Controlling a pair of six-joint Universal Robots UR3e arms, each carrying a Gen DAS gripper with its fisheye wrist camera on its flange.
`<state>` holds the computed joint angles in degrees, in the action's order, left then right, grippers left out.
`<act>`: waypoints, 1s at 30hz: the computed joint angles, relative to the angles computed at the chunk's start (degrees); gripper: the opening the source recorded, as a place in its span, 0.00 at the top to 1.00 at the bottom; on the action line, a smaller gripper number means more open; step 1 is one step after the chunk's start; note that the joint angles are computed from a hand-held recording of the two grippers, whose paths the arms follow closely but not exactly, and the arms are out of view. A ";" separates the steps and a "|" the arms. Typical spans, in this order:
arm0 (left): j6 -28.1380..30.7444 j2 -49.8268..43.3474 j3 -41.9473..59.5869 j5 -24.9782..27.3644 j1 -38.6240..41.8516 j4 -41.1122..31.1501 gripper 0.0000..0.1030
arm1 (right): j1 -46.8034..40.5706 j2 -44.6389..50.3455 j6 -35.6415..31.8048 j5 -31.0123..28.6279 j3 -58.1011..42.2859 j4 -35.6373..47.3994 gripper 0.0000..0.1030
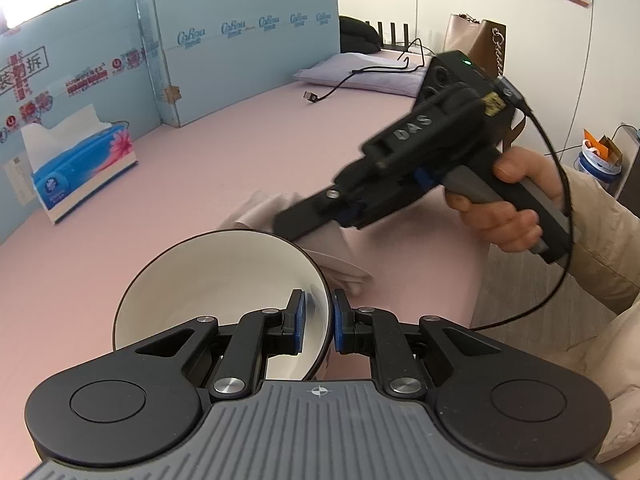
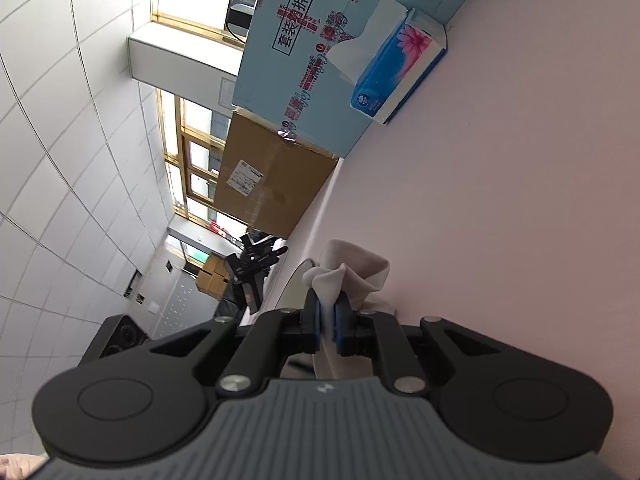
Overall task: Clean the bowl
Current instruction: 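Sweep the cloth in the right tool across the bowl's outer wall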
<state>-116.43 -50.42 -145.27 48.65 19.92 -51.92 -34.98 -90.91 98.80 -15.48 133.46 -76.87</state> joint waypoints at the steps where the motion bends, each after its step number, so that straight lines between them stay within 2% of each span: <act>1: -0.39 -0.27 -0.06 0.26 -0.28 0.60 0.81 | -0.49 0.03 -2.14 -0.25 0.00 2.45 0.89; 12: -3.76 -2.13 -0.32 2.27 -2.12 5.03 0.80 | -2.95 2.70 -22.69 -0.93 -1.21 22.52 0.89; 16: -6.58 -3.25 -0.26 3.48 -3.50 7.88 0.78 | -5.08 5.95 -33.73 -2.51 -3.41 32.94 0.90; 18: -8.72 -3.95 -0.26 3.97 -4.30 9.85 0.78 | -6.97 5.22 -34.97 -3.24 -3.02 34.27 0.90; 22: -17.97 -9.97 0.49 7.63 -9.32 20.35 0.77 | -11.52 2.66 -35.23 -4.21 -1.60 34.70 0.90; 24: -20.73 -13.10 1.40 9.12 -11.33 23.71 0.79 | -13.29 1.36 -35.52 -4.67 -1.13 35.09 0.90; 27: -21.64 -16.98 2.92 9.10 -12.38 26.38 0.78 | -14.96 -0.28 -35.37 -5.10 -0.32 34.85 0.90; 30: -17.35 -16.46 3.44 7.02 -11.08 23.37 0.82 | -16.28 -2.51 -33.70 -4.78 1.25 33.10 0.90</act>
<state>-133.78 -66.89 -141.82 55.67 8.84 -28.55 -51.26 -93.42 65.10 -20.26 134.71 -43.76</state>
